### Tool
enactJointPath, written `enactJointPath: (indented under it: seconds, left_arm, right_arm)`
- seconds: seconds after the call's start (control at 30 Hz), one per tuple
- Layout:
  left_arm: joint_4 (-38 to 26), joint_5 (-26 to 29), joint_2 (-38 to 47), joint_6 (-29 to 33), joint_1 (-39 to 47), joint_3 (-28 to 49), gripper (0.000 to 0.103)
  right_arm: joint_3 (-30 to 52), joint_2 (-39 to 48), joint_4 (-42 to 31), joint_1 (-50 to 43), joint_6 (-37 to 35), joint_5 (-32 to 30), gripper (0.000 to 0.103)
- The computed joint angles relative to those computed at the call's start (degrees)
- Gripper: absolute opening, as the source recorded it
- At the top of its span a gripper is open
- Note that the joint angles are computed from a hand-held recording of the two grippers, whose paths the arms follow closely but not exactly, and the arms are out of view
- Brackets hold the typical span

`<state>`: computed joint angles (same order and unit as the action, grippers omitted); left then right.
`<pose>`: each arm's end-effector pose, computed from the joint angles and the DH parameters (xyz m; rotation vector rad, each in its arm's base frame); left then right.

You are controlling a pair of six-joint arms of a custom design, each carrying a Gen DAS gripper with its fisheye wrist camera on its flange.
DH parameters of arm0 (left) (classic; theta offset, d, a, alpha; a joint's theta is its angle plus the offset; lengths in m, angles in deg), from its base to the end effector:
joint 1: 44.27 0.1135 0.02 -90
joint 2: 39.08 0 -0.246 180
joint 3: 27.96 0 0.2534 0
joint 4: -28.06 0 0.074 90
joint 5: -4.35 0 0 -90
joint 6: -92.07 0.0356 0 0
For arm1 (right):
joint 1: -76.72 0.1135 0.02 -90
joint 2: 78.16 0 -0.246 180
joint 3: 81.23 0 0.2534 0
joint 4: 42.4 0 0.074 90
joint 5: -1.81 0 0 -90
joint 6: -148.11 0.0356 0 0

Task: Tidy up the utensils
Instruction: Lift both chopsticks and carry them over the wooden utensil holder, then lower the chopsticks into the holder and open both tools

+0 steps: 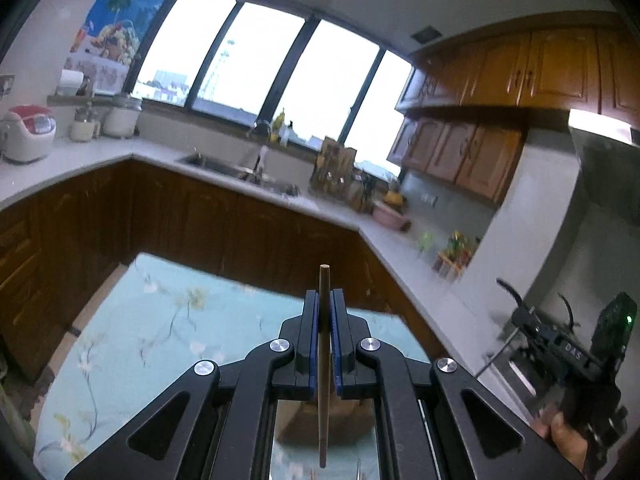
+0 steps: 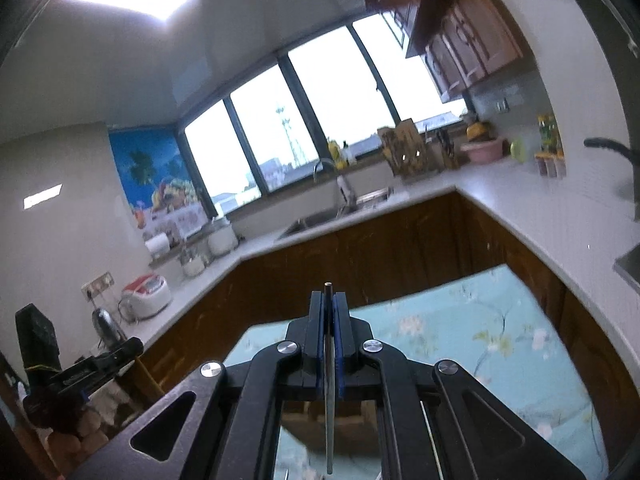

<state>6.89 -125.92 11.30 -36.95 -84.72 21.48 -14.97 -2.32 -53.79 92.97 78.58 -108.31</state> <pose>0.1749 -0.1189 0.2608 -0.4255 1.8217 -0.2694 0.2942 0.0985 0.2714 -0.1681 1.9833 0.7606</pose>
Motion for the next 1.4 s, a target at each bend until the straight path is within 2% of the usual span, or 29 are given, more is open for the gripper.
enactJointPath:
  seconds: [0.2,0.43,0.63,0.77,0.93,1.07,1.3,1.4]
  left_arm:
    - [15.9,5.0,9.6,2.0,7.0,-2.2,0.004]
    - [32.1,4.3,28.2,0.3,9.2,-1.8,0.004]
    - [38.1,4.6,40.8,-1.6,9.8,2.0,0.004]
    - [38.8,5.7,46.6,-1.2,10.5,6.3,0.004]
    - [36.0,6.6,47.8,1.6,11.3,9.4,0.004]
    - [34.2,7.2,47.4,2.6,11.3,9.3,0.005]
    - [27.0,9.4,43.7,2.7,12.7,11.1,0.005]
    - [25.5,9.8,42.7,2.9,13.1,11.3,0.009]
  right_arm:
    - [3.6,6.3,7.7,0.8,1.4,2.9,0.004]
    - [6.4,15.7,13.4,2.3,1.4,5.9,0.004]
    - [7.2,24.7,17.0,2.8,3.8,5.6,0.004]
    - [6.8,27.8,18.4,3.4,4.2,5.6,0.004]
    - [5.6,29.2,19.7,3.8,4.9,5.4,0.004]
    - [5.8,29.7,19.7,4.0,4.8,5.6,0.004]
    - [6.4,31.0,18.6,3.6,3.9,4.4,0.009]
    - [6.5,30.9,17.8,3.6,3.9,4.2,0.009]
